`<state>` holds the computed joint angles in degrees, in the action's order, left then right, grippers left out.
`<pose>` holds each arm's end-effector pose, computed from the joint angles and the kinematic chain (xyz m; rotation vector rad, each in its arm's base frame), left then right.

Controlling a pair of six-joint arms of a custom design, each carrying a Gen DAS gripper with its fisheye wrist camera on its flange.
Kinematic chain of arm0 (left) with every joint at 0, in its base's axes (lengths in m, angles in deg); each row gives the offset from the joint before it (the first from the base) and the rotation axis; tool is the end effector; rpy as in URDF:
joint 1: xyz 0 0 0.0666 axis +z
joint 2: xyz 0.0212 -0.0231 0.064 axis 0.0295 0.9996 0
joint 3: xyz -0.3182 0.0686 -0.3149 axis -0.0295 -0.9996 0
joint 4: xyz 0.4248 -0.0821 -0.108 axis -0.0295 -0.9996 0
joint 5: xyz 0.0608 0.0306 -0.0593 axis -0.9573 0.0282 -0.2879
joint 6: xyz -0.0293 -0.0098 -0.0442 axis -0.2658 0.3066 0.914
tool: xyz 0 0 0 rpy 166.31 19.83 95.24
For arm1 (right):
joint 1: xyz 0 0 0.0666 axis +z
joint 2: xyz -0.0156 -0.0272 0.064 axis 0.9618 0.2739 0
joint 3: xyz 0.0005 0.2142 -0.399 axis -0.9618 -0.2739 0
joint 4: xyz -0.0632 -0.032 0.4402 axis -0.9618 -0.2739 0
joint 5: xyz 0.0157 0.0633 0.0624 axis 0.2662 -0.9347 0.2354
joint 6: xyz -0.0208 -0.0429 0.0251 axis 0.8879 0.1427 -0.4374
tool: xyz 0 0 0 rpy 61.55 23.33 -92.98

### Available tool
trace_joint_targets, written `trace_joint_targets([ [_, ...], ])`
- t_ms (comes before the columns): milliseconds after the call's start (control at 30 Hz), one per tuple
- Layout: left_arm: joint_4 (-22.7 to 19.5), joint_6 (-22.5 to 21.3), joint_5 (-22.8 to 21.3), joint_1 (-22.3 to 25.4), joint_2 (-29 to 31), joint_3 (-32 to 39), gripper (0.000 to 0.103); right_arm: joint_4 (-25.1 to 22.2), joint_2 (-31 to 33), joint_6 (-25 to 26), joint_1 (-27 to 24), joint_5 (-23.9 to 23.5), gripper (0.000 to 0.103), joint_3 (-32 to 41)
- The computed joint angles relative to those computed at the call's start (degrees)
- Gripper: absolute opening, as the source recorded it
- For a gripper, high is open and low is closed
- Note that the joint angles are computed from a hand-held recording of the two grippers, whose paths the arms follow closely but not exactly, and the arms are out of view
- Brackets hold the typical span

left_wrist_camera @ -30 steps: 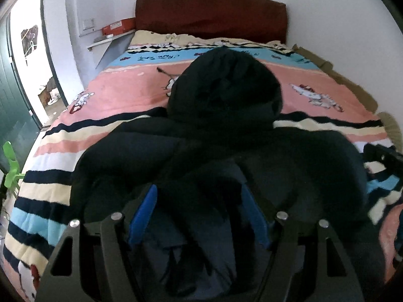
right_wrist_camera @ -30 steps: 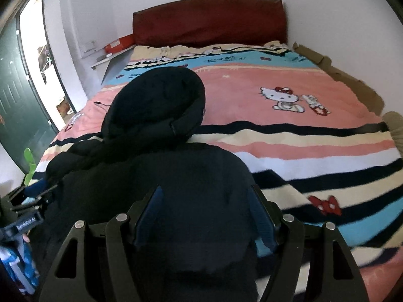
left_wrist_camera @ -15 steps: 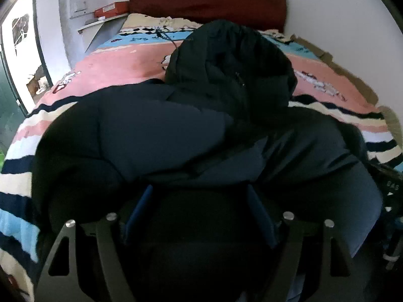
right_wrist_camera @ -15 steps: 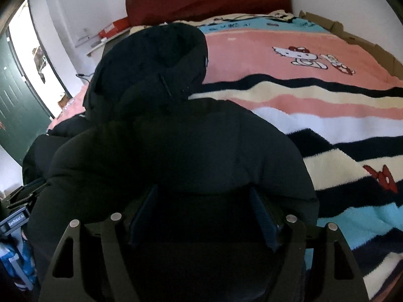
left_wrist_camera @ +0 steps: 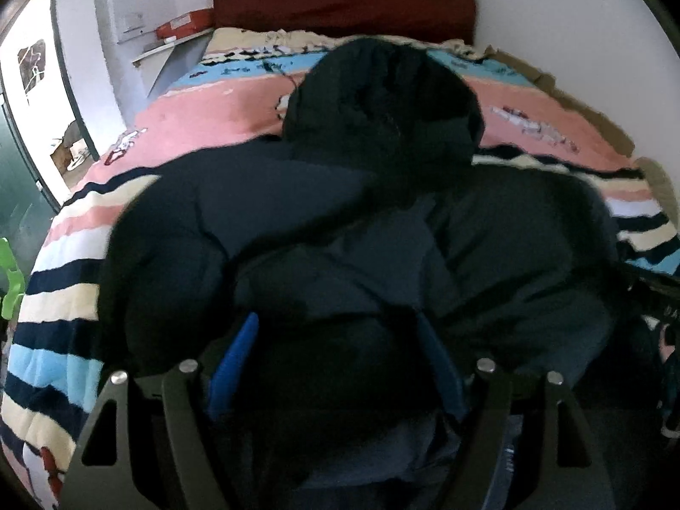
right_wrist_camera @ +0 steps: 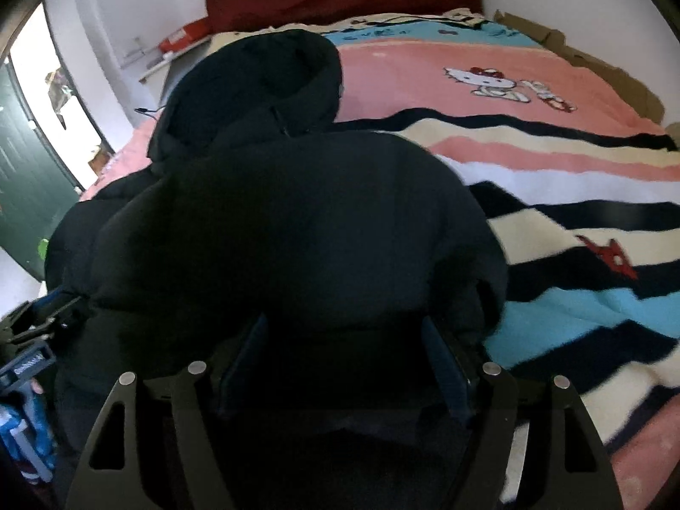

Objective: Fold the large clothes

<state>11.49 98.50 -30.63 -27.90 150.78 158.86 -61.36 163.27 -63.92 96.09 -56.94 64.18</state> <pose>0.5687 -0.3141 0.4270 0.1040 2.4723 -0.0822 0.5546 0.2193 0.3975 0.0561 2.5608 0.1588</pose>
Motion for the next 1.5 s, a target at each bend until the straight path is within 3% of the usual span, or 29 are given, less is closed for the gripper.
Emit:
trace_joint_targets([
  [400, 0.17, 2.23, -4.71, -2.59, -13.87, -8.30, 0.075, -3.51, -12.81, -5.59, 5.29, 5.77, 0.072, -5.82],
  [600, -2.37, 2.42, -7.57, -4.16, -19.81, -11.40, 0.075, -5.61, -17.37, -9.85, 9.53, 8.95, 0.074, -5.68],
  [867, -4.37, 8.74, -4.63, -2.95, -26.89, -15.86, 0.075, -6.92, -23.38, -11.08, 14.62, 13.94, 0.079, -5.82],
  [1233, -6.51, 12.62, -9.11, -5.93, -31.42, -17.74, 0.075, -6.31, -30.81, -12.31, 13.15, 14.16, 0.080, -9.52],
  [1500, -6.13, 7.92, -9.45, -5.09, -28.65, -12.90, 0.075, -4.94, -31.22, -10.11, 8.87, 10.25, 0.080, -10.06],
])
